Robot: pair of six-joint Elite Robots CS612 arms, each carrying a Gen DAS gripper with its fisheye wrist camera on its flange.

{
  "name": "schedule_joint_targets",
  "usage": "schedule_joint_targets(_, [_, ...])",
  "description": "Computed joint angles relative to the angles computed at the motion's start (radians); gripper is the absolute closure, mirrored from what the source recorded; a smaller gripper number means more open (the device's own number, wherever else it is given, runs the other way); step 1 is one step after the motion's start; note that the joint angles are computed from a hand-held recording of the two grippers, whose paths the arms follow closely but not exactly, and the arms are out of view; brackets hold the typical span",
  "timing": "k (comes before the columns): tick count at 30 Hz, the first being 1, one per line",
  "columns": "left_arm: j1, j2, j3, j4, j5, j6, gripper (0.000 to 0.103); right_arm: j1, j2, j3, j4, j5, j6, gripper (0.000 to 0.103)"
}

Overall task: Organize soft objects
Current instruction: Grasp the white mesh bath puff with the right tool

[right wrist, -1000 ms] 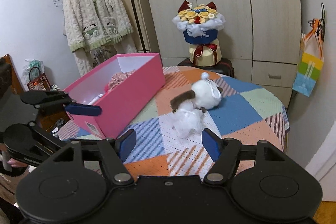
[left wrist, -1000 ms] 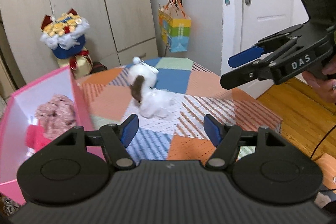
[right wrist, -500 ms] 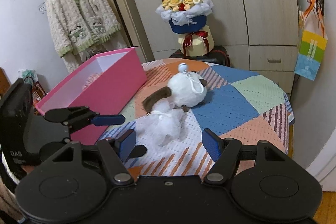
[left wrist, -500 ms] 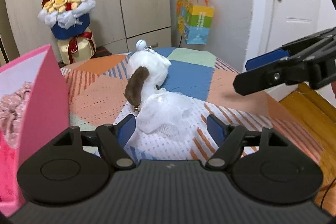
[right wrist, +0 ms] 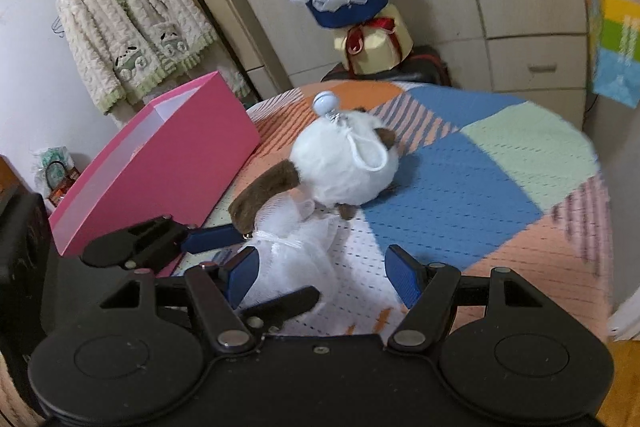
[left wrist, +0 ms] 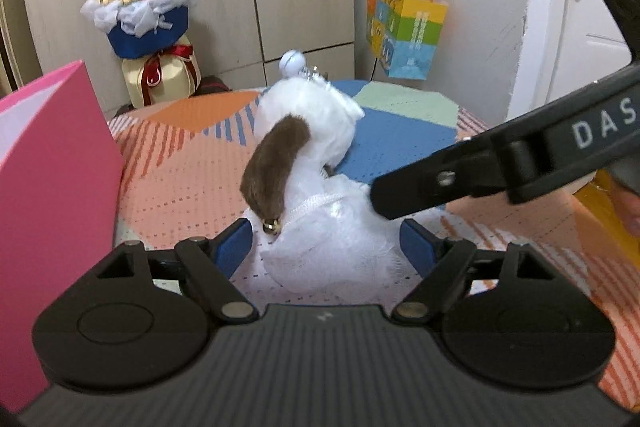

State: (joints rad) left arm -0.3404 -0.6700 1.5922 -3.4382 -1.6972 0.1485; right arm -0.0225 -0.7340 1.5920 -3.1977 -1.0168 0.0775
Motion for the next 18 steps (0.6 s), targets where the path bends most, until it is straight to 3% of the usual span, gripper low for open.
schedule_joint_targets(3, [0.002, 0.005, 0.0, -0.015, -0.012, 0.003, 0.031, 0.007, 0.015, -0.02, 0.031, 0.019, -0.019, 0.029])
schedule_joint_targets(5, [0.002, 0.004, 0.005, -0.018, -0.018, 0.015, 0.047, 0.014, 0.023, -0.028, 0.034, 0.024, -0.028, 0.029])
schedule_joint_targets(8, [0.002, -0.002, 0.011, -0.006, -0.02, 0.018, 0.058, 0.023, 0.033, -0.027, 0.015, 0.017, -0.031, 0.032])
schedule_joint_targets(13, [-0.001, -0.011, 0.031, -0.021, -0.006, 0.037, 0.065, 0.014, 0.046, -0.021, -0.023, 0.092, 0.036, 0.047])
schedule_joint_targets(18, [-0.003, -0.016, 0.052, -0.055, -0.002, 0.065, 0.067, 0.026, 0.036, 0.011, -0.088, 0.055, 0.035, 0.049])
